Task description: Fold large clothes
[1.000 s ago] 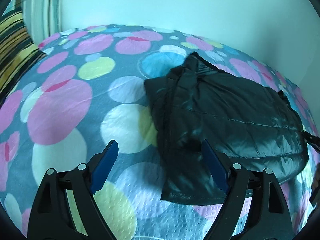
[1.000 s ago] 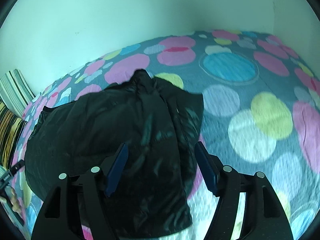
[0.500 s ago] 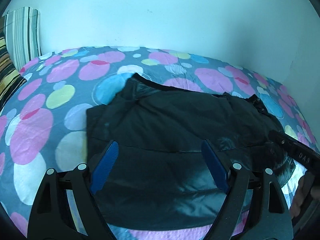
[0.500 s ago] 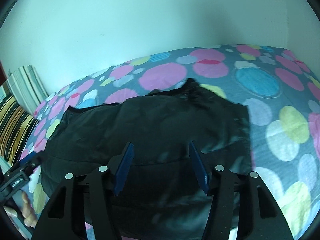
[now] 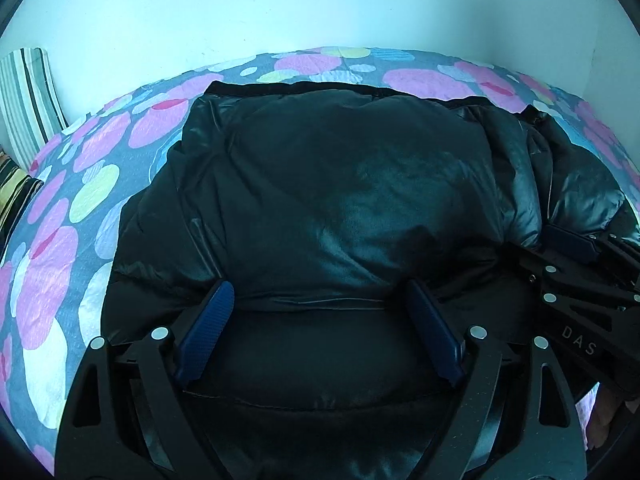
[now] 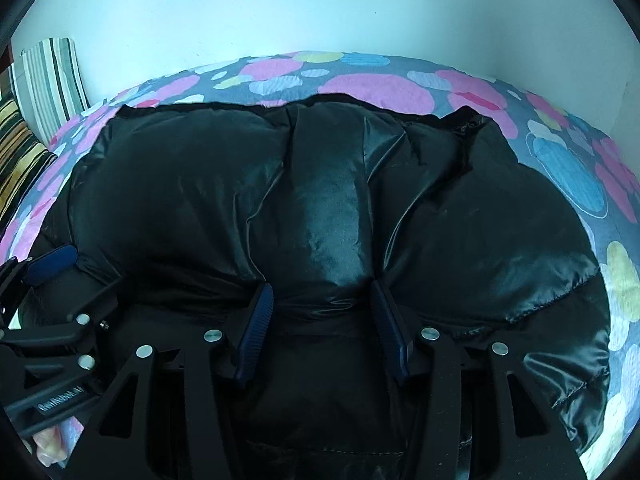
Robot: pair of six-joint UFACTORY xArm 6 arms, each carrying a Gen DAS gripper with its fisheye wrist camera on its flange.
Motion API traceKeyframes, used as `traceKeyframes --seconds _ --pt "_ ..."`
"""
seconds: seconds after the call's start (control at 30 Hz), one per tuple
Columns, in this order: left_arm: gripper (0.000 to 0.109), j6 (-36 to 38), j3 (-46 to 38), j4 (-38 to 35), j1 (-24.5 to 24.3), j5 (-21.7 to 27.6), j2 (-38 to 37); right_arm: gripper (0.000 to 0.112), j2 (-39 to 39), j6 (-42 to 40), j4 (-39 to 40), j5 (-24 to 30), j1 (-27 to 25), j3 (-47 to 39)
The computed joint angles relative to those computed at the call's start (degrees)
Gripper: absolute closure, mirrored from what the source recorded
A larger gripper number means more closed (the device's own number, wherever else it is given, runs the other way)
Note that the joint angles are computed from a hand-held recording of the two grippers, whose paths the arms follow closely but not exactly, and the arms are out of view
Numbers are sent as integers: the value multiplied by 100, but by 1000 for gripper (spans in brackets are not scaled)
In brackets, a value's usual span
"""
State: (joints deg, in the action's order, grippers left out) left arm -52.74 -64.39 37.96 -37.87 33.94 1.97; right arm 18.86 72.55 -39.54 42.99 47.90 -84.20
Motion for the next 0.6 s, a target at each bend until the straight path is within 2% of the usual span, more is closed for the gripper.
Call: traceKeyframes --seconds 0.17,0.23,0.3,0.4,0.6 --pt "23 -36 208 50 2 -126 -392 61 -160 214 -239 -83 34 122" --pt "23 -275 369 286 33 -201 -657 61 -372 230 -268 -176 31 292" --pt "23 -453 481 491 131 -259 -869 61 -699 578 -574 -242 33 586" --pt "23 -358 493 341 332 -223 -916 61 -1191 975 -943 -95 -24 982" --pt "23 -137 472 -63 649 -26 -773 61 -1702 1146 -794 160 -398 1578"
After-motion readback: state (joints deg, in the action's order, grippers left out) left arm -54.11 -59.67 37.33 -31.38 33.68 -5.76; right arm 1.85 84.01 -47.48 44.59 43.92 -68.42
